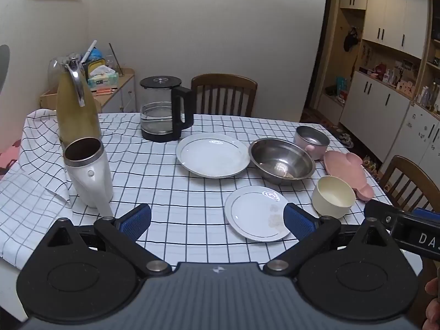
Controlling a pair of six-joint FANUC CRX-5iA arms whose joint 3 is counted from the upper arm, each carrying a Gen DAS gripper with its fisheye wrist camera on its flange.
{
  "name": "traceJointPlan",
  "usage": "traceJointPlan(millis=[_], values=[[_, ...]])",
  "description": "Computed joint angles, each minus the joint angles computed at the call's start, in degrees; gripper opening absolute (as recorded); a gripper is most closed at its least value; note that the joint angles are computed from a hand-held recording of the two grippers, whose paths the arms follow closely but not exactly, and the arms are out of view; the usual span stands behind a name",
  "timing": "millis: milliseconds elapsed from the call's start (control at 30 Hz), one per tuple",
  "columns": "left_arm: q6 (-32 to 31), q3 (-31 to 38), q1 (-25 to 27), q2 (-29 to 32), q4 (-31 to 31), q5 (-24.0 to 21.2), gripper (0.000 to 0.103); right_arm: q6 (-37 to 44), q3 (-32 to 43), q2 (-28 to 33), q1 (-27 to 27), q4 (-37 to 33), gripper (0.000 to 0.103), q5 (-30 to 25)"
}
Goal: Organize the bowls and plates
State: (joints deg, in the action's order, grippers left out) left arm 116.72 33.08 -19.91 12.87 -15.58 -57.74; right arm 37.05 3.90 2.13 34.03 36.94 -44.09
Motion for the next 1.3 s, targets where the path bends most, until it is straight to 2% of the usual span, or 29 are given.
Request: traceJointPlan(millis=[33, 133, 233, 333, 733, 933, 1067, 1300], values=[[0.1, 1.0, -0.8, 0.7, -1.2, -0.6, 0.103, 0.5, 0.1, -0.1, -0.1, -0.4, 0.103, 0.1], [-0.9, 1.2, -0.3, 1.1, 0.3, -0.6, 0.103, 1.4, 0.5, -0.1, -0.3, -1.5, 0.103, 0.7], [-0.6, 1.6, -1.0, 0.9, -1.4, -1.0, 0.103, -0.8, -0.6, -0.2, -0.2, 0.9, 0.103, 0.5], [-1.0, 2.0, -0.9, 1.2, -0.3, -1.2, 0.103, -0.8, 0.4, -0.1, 0.5, 1.5, 0.103, -1.1], [-0.8, 3.2, -1.8, 1.5, -2.7, -1.6, 0.103, -2.9, -1.1, -1.1, -0.5, 0.6, 0.103, 1.8], [-0.4, 2.9, -2.1, 1.2, -3.1, -0.7, 0.103, -2.0, -1.2, -1.3, -0.6, 0.1, 0.103, 2.8], [-0.7, 1.9, -2.3, 0.6, -3.3, 1.1, 0.103, -2.5, -1.6, -1.4, -0.6, 1.3, 0.103, 3.1], [0.4, 2.0, -2.8, 0.3, -4.9, 1.6, 0.103, -3.9, -2.2, -1.3, -0.5, 3.4, 0.103, 2.9]])
